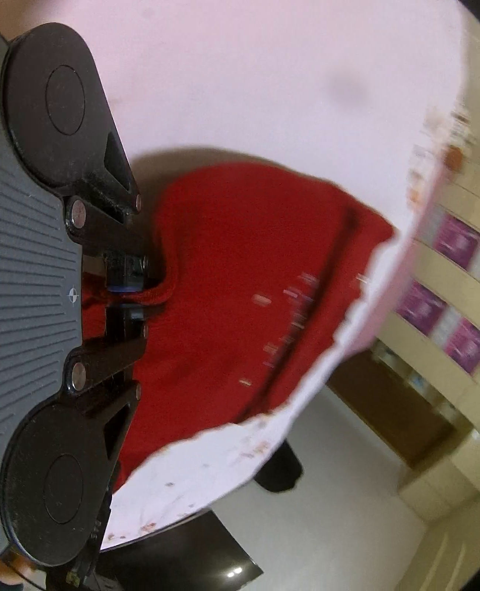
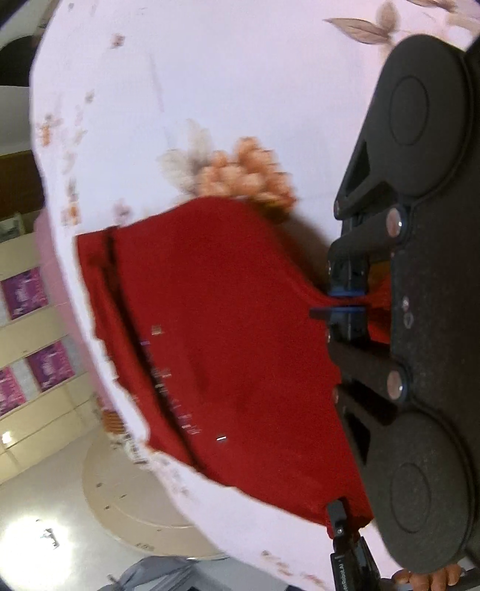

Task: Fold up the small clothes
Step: 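Lift the hem with both tools, fold it onto the collar, open both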

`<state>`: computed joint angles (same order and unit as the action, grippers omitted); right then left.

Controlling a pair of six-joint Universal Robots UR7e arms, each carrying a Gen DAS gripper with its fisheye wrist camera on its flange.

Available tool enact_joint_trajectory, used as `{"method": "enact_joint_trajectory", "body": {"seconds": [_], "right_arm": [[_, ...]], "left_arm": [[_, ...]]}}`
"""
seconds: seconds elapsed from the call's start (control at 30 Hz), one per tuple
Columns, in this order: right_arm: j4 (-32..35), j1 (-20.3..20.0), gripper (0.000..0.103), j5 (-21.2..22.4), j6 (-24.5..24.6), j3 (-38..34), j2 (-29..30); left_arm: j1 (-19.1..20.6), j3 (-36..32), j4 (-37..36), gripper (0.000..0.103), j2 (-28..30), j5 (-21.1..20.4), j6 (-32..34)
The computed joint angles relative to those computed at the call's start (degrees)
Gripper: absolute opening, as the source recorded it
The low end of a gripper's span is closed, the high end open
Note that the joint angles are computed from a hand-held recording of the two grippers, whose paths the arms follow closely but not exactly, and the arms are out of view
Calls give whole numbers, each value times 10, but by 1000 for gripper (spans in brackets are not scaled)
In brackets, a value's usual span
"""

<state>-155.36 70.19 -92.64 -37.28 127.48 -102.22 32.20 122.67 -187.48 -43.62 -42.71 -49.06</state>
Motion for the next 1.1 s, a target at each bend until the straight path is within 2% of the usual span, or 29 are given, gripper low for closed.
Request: {"method": "enact_joint_trajectory", "body": {"seconds": [0.13, 0.33, 0.6, 0.73, 0.83, 0.9, 1.0, 1.07, 1.1], "right_arm": [[-56, 19, 5, 45, -8, -28, 35], [-123, 54, 5, 69, 0, -123, 153], [-160, 74, 5, 83, 21, -284, 324], [-164, 80, 5, 67, 19, -353, 386], [-138, 82, 5, 48, 52, -411, 426], [-113, 83, 5, 32, 70, -446, 449], [-75, 89, 6, -8, 81, -487, 480], [-87, 92, 19, -29, 92, -495, 493], [-95, 92, 33, -35, 102, -499, 496]], "left_arm": [[27, -66, -48, 5, 19, 28, 123], [90, -214, -110, 5, 84, 26, 304], [167, -441, -84, 5, 201, -5, 409], [191, -560, -37, 5, 254, 0, 434], [202, -615, 4, 5, 277, 21, 413], [212, -659, 66, 5, 293, 39, 390], [222, -690, 173, 6, 301, 58, 318], [226, -681, 188, 6, 292, 48, 277], [227, -676, 188, 8, 286, 45, 263]]}}
